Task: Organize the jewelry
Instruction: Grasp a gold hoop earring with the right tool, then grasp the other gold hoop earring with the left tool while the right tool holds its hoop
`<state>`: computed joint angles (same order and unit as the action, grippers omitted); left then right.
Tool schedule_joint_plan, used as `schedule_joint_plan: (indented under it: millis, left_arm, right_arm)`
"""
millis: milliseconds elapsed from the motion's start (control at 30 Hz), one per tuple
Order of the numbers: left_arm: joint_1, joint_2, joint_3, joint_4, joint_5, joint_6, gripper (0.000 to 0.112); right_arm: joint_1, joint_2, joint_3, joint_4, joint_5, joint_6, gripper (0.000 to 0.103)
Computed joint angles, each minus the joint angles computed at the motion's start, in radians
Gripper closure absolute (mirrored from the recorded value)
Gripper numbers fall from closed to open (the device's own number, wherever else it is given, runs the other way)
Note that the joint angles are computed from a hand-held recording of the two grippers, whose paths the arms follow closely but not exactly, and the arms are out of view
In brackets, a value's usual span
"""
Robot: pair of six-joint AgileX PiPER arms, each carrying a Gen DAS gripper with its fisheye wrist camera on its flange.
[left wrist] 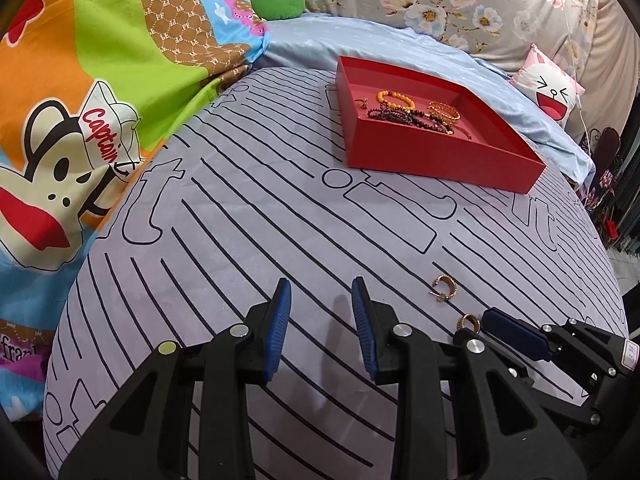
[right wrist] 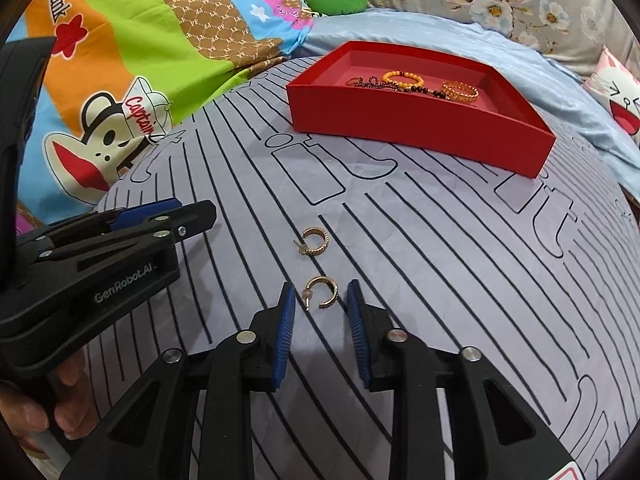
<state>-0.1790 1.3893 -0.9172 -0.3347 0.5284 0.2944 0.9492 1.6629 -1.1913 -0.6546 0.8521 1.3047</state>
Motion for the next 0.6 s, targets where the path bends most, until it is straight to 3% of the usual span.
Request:
schedule_joint_plan:
  millis: [600]
  left_arm:
    - [-0.13, 0.02, -0.015, 0.014, -0.001, -0.042, 0.081]
  right_arm:
    - [-0.056, -0.156, 0.164, -0.013, 0.021, 0.101, 0.087]
